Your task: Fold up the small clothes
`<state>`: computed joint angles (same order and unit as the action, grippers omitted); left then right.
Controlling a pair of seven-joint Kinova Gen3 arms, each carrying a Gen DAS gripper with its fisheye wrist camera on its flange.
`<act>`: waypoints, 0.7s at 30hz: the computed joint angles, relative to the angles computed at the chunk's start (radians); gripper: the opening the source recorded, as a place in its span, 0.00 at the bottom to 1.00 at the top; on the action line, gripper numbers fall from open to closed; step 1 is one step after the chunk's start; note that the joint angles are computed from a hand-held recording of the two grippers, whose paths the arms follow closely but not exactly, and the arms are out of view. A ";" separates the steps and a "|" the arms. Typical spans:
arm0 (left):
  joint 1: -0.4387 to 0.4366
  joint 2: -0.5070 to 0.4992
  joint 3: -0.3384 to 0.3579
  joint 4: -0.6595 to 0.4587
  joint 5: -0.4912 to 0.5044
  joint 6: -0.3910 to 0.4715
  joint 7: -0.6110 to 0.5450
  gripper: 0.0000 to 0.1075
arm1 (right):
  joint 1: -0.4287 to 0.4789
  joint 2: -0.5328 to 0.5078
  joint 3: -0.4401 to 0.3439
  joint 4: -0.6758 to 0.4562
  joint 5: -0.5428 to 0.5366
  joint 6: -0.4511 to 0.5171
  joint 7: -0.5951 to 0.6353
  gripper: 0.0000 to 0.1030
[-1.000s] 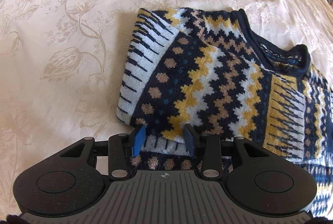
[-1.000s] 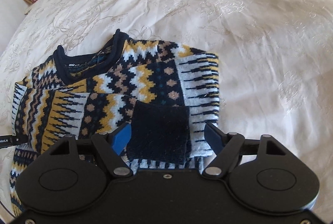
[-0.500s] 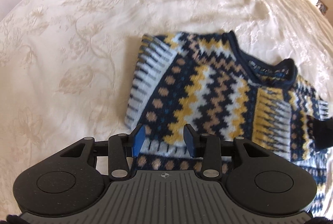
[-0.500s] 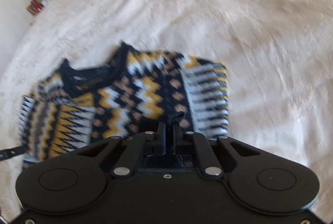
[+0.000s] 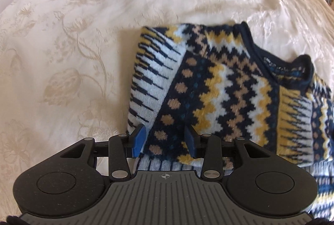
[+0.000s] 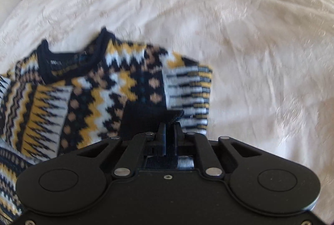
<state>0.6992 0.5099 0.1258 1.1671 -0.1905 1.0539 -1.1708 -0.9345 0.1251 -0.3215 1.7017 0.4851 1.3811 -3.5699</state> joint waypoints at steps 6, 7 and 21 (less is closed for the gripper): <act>-0.011 -0.025 0.005 0.043 0.010 -0.039 -0.011 0.38 | -0.026 -0.016 -0.012 0.009 0.026 0.020 -0.057 0.49; -0.014 -0.035 0.008 0.056 0.014 -0.053 -0.012 0.44 | -0.029 -0.032 -0.018 0.024 0.037 0.005 -0.074 0.53; -0.003 -0.230 0.040 0.250 -0.034 -0.120 0.074 0.87 | -0.186 -0.017 -0.109 -0.059 0.140 0.174 -0.250 0.81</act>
<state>0.6959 0.2796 0.1655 1.4175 -0.2249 0.9337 -1.0963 -1.1208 0.1083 -0.4303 1.6423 0.6251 1.5554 -3.8197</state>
